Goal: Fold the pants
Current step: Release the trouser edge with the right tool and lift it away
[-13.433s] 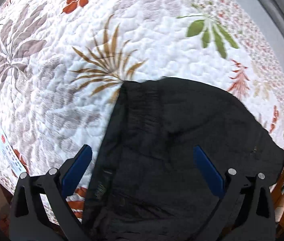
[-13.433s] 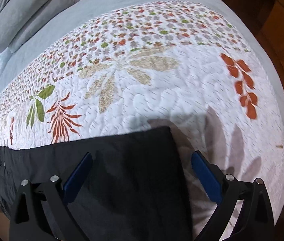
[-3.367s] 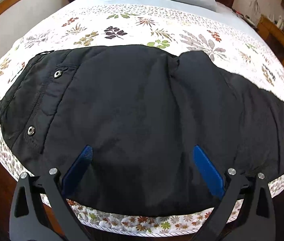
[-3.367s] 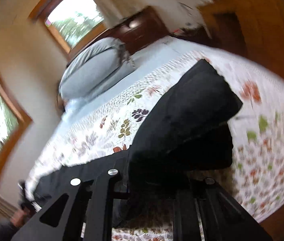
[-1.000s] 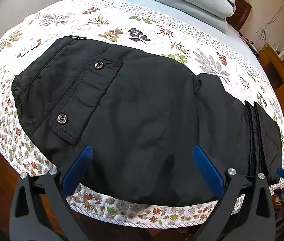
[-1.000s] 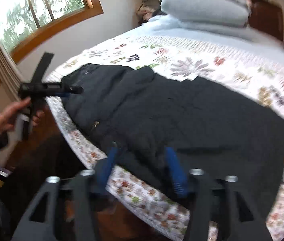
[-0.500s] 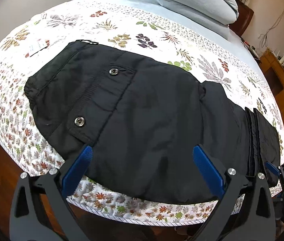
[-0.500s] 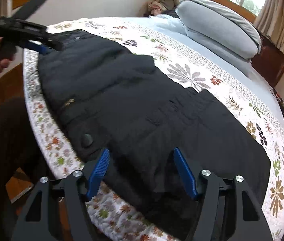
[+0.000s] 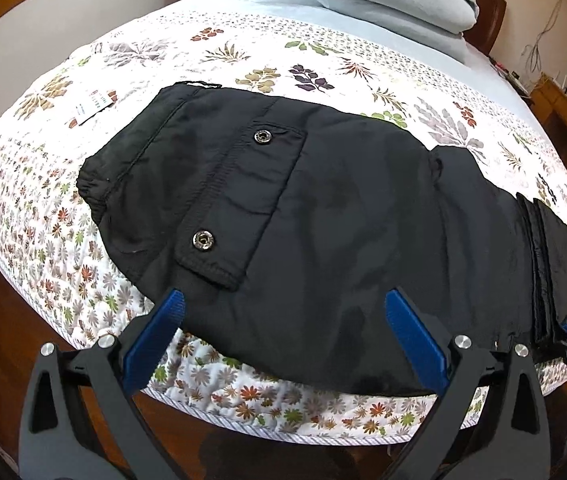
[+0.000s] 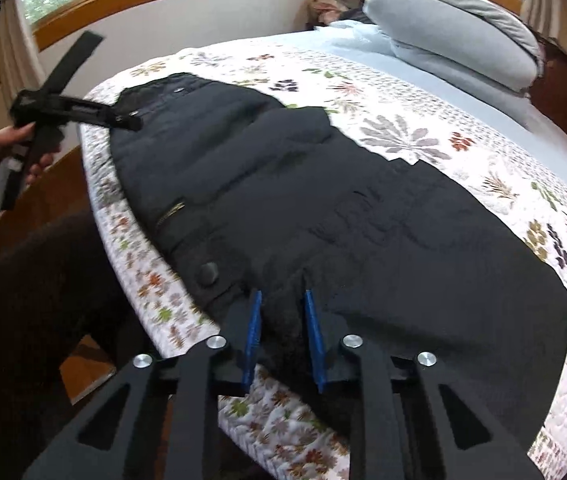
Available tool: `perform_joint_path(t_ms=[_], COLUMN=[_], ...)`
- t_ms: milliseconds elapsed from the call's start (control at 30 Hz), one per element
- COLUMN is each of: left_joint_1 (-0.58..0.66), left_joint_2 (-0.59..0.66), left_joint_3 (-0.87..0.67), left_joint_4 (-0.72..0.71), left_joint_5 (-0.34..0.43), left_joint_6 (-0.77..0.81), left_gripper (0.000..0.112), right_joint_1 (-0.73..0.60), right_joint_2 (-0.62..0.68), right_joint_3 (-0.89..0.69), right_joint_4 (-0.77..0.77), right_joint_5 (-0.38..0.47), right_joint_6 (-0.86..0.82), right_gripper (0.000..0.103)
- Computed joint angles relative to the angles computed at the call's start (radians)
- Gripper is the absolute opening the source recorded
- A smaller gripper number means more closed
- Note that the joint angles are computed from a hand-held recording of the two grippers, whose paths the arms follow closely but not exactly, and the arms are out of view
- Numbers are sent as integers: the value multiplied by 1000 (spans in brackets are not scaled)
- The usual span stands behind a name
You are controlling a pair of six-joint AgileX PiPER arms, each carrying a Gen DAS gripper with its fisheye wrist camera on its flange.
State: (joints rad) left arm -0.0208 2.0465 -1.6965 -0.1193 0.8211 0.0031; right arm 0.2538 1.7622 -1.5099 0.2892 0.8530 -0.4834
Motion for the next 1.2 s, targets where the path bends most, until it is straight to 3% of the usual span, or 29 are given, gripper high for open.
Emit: perform_joint_path(t_ms=[100, 133, 167, 267, 500, 633, 767, 967, 1200], left_joint_1=[6, 13, 19, 49, 177, 267, 327, 346, 403], left_joint_2=[-9, -15, -24, -52, -105, -49, 52, 171, 223], left_joint_3=[10, 17, 27, 58, 126, 100, 10, -115, -106], left_joint_4=[-12, -22, -27, -37, -66, -240, -440, -517, -722], left_joint_5=[7, 11, 12, 18, 6, 39, 105, 155, 195], left_joint_6=[12, 20, 25, 29, -27, 31, 94, 55, 118], left_gripper=[100, 100, 100, 100, 100, 100, 100, 100, 94], right_joint_1=[4, 2, -8, -29, -128, -211, -278, -326, -324], right_joint_2=[-2, -3, -4, -17, -31, -36, -55, -82, -73], right_joint_3=[10, 12, 11, 13, -1, -5, 3, 23, 23], right_joint_4=[-14, -2, 36, 115, 293, 379, 359, 325, 296], right_joint_5=[-7, -12, -7, -5, 31, 53, 45, 31, 29], right_joint_6=[19, 16, 1, -33, -42, -17, 42, 73, 92], right_gripper=[26, 34, 50, 59, 60, 60, 60, 61, 64])
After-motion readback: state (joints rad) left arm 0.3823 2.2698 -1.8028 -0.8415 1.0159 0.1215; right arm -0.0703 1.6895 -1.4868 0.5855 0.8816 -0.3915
